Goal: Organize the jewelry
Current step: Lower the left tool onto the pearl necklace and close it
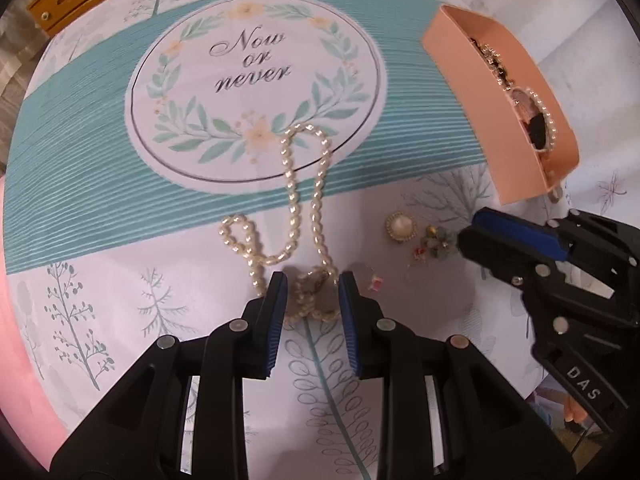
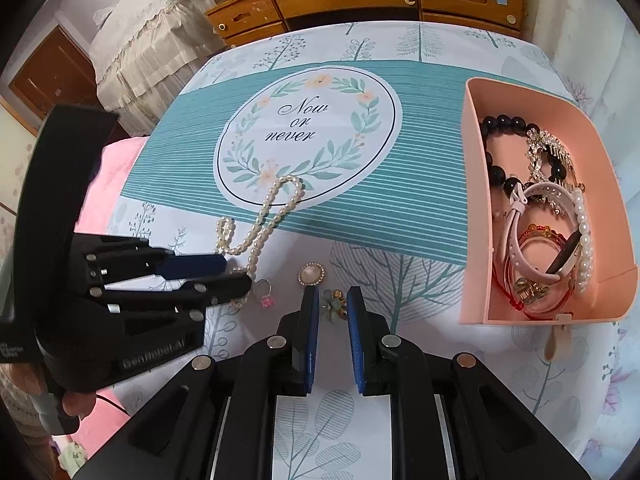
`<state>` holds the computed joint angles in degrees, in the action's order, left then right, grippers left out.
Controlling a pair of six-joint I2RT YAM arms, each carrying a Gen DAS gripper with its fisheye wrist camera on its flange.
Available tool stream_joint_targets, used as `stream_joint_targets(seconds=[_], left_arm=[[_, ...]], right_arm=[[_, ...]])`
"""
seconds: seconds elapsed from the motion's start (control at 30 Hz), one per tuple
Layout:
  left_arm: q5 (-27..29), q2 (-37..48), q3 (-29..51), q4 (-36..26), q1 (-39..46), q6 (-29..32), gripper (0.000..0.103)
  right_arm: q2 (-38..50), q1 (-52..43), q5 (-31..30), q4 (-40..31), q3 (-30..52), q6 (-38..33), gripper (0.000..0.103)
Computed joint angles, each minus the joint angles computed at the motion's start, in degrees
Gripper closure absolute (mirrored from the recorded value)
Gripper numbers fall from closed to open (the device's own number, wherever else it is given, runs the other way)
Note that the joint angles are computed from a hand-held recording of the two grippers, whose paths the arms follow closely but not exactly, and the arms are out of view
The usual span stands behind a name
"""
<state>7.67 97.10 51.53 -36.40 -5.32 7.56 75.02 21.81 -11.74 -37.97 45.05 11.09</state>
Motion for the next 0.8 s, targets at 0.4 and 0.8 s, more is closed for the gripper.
stream_joint_targets(seconds=[0.4, 0.8], left_arm=[[-2.61, 1.59, 1.98, -0.92, -3.62, -1.97, 0.08], [0.16, -1.98, -1.61, 2.32, 3.1, -1.45, 0.1]], right_arm=[[-1.53, -1.53, -0.75, 0.03, -1.38, 0.01, 0.089], [-4.46, -1.49, -0.88, -1.24, -1.2, 0.28, 0.089]])
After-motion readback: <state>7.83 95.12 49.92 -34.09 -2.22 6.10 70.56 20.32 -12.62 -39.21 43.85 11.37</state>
